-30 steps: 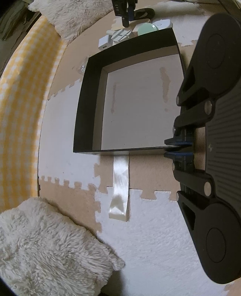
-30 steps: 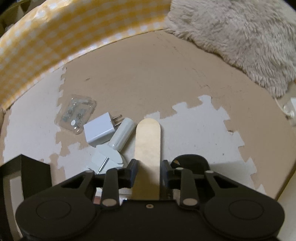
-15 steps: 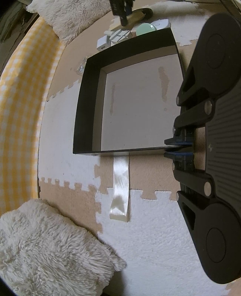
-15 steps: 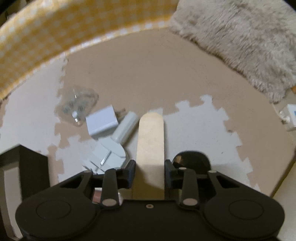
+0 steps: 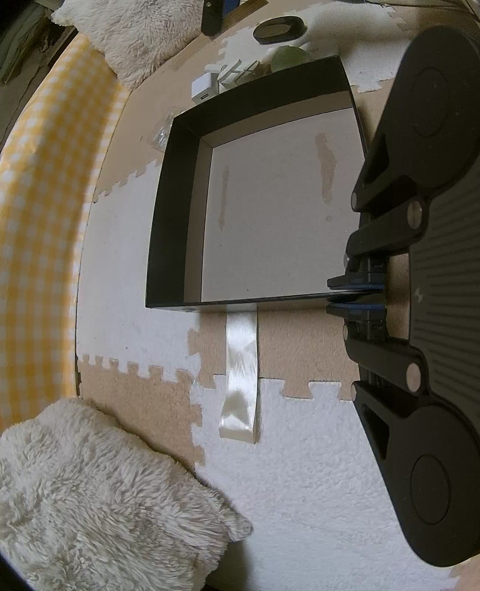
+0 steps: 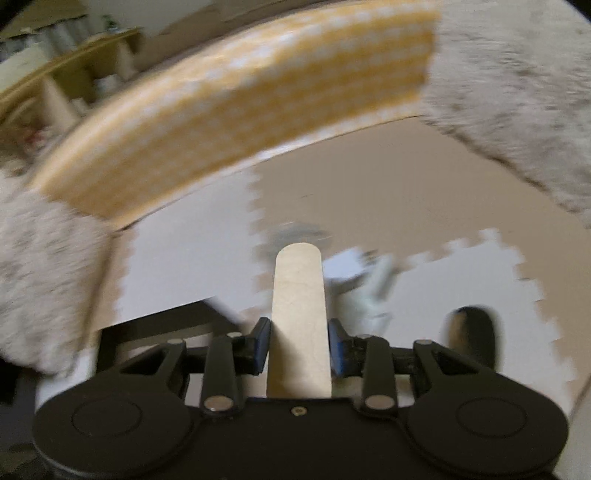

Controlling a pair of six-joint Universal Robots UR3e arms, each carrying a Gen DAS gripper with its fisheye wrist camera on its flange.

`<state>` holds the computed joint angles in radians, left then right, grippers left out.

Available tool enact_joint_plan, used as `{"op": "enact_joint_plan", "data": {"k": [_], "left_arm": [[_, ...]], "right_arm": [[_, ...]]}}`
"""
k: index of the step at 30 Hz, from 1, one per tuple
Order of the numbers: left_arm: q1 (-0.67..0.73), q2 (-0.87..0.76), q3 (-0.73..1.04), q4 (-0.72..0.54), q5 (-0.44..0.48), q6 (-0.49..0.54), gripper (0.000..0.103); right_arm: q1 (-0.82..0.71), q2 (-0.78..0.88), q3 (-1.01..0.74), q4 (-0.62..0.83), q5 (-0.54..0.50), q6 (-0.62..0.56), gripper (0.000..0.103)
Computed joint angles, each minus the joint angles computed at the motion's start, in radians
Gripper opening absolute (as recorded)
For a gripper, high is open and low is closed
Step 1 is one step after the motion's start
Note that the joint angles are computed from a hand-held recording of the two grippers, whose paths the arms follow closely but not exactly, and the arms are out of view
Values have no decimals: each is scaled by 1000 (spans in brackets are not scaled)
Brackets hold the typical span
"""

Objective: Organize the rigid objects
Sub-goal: 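Carry the stick into the black box and open the right gripper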

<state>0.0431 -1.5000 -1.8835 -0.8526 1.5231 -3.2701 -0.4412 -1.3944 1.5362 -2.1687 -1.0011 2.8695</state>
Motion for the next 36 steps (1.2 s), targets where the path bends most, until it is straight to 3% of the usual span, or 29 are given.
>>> {"op": "enact_joint_plan", "data": {"k": [6, 15, 21, 25, 31, 33, 35, 36], "left_arm": [[0, -1, 2, -2, -1, 1, 7], [5, 0, 1, -3, -9, -2, 7], [11, 2, -1, -3, -16, -2, 7], [14, 4, -5, -1, -21, -3, 8], [22, 5, -8, -1, -32, -2, 8], [22, 4, -5, -4, -31, -2, 8], [21, 4, -5, -5, -30, -3, 8], [21, 4, -5, -4, -31, -2, 8]], "right_arm": [[102, -51, 19, 106, 113, -42, 34], [374, 96, -39, -11, -46, 59, 34], [460, 209, -71, -90, -103, 157, 34], [492, 276, -87, -158, -81, 213, 35], [469, 303, -112, -127, -1, 282, 42], [450, 290, -120, -102, -4, 281, 40], [436, 286, -141, -61, -14, 276, 22], [435, 287, -164, -20, -37, 262, 19]]}}
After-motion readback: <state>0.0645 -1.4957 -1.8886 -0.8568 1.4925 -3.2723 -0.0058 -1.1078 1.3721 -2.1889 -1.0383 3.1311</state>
